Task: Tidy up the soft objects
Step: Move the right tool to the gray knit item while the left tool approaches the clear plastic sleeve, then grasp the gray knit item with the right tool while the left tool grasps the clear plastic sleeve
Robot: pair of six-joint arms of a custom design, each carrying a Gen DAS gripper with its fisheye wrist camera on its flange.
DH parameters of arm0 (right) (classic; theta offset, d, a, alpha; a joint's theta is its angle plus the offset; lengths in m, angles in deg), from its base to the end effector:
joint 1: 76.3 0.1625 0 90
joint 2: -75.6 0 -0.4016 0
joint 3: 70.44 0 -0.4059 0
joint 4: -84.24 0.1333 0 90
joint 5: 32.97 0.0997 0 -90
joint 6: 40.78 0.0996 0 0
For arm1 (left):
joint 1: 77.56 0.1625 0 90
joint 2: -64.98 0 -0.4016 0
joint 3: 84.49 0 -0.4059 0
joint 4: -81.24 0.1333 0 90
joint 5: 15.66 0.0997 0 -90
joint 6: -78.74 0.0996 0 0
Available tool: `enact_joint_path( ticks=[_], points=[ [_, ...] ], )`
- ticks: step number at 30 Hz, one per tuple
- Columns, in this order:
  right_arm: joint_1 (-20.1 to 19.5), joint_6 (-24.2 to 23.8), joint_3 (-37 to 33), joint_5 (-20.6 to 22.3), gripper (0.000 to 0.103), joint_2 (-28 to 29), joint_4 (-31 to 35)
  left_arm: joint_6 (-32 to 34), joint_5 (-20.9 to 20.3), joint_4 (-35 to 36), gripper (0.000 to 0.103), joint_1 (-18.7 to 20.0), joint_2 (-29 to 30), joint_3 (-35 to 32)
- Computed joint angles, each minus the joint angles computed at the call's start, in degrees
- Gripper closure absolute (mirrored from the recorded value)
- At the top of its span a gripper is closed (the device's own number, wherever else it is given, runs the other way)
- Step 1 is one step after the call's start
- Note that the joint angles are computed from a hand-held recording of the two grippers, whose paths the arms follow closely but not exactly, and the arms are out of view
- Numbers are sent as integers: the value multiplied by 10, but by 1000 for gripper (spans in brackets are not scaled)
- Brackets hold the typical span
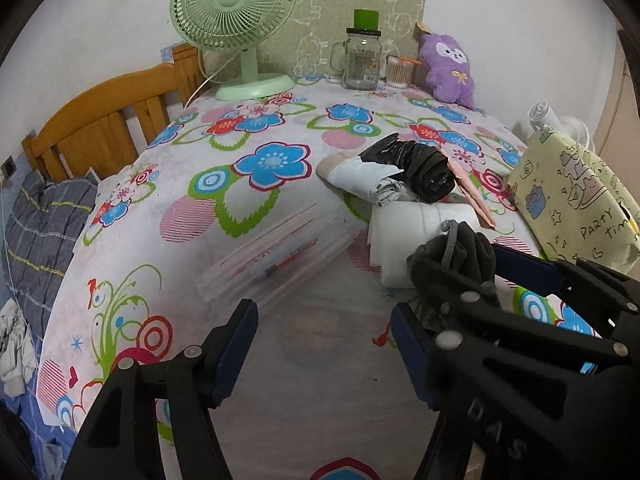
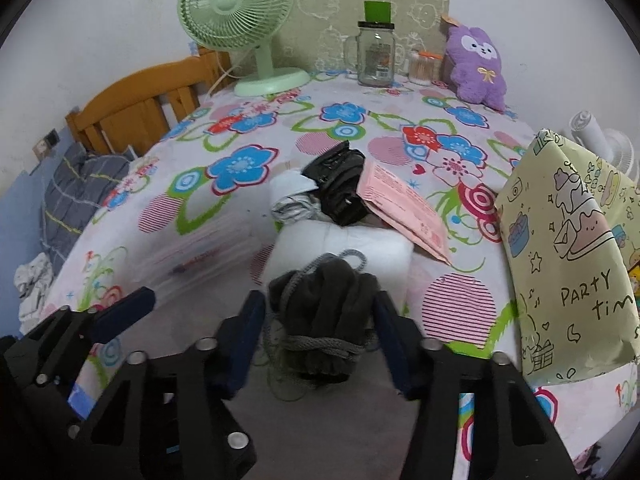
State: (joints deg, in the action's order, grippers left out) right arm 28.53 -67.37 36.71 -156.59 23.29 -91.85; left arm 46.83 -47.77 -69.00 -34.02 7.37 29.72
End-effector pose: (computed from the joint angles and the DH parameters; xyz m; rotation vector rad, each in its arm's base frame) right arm 0.2311 -0.5673 0.1293 0.6708 -2.3581 0.6040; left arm -0.2425 -0.5308 0.1162 0.2465 2.2444 -0.8445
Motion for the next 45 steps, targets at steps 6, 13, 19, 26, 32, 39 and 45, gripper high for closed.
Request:
enact_joint_path(
  ticks=[6,13,19,26,32,39,45],
  points=[
    [3,-9,-7,-4,65,2,4,13,9,-6,32,-1,2,-5],
    [10,-15,-20,13,69,5,-5,47,33,-20,31,9,6,-22],
    [12,-12,-38,16,70,18,1,119,41,-52,24,23,17,-36],
    [11,1,-54,12,70,31,14,152,25,-60,24,44,26,-54],
    [10,7,-62,6,70,38,21,136,-5,-20,37,54,26,-62],
    [10,9,-60,6,70,37,21,111,-12,-5,57,49,16,-54],
    [9,8,-52,10,70,31,19,63,-15,25,79,41,8,-53]
  ],
)
